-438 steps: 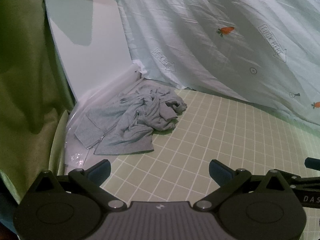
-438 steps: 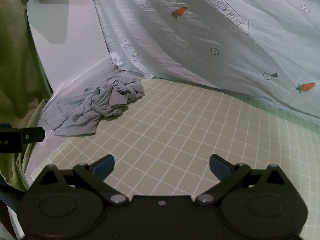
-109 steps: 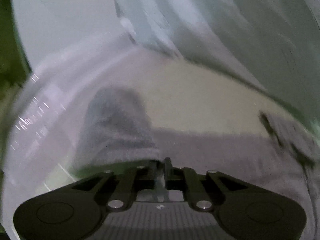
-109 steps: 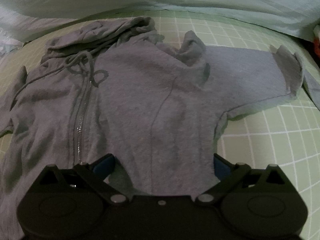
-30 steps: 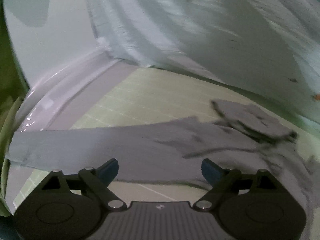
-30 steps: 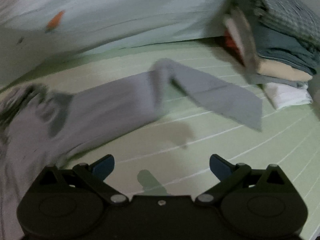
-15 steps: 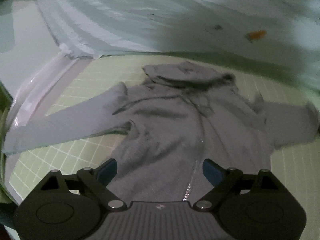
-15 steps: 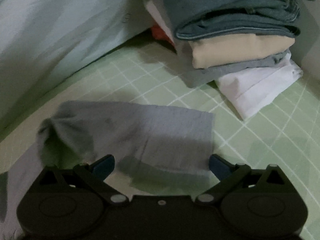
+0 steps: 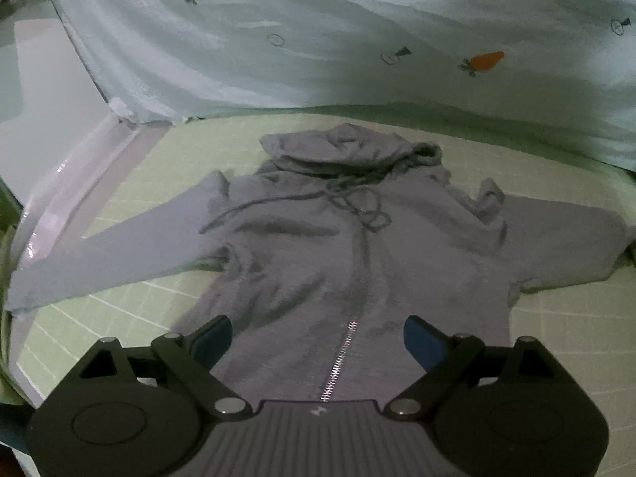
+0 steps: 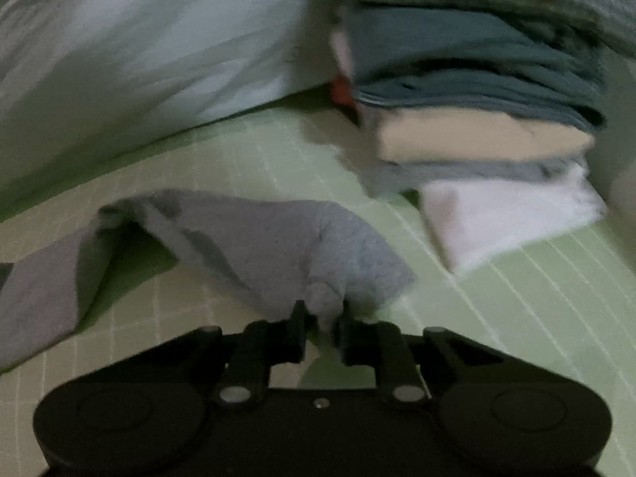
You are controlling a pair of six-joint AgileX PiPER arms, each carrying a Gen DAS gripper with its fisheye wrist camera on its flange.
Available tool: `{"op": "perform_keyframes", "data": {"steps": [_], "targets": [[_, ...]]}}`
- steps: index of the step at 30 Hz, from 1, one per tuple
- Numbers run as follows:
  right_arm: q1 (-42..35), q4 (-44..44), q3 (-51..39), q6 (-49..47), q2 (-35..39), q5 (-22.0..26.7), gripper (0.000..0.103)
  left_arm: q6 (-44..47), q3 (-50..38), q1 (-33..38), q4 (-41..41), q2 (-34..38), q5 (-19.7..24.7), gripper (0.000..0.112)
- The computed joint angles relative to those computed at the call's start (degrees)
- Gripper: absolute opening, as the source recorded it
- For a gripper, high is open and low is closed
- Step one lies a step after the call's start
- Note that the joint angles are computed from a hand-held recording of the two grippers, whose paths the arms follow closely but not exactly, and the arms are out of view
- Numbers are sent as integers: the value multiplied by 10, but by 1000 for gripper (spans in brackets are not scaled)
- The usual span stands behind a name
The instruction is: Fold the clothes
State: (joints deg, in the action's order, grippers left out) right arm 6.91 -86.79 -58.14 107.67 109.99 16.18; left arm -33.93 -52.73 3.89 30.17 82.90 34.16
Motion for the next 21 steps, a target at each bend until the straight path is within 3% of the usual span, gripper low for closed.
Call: {"op": "perform_keyframes", "data": {"steps": [8,13,15,17,20,21], "targets": [[-72,-30,125,60,-90,35,13,-6,20,-1,-4,-8,-18,93],[-128,-25,164,45,-125,16,15,14,47,22,-19,-34,-19,93],[-125,3,169,24,-130,31,24,34,58,40,-32,-49,-19,93],[-112,71,160,-27,-129,66,44,60,67,62,-48,-61,-20,93],[-84,91,162,-29,-138,109,56,108,78,101,-74,-80,-24,93],[-67,106,162,-31,-140,135,71,127,81,116,-85,-83,-27,94]]}}
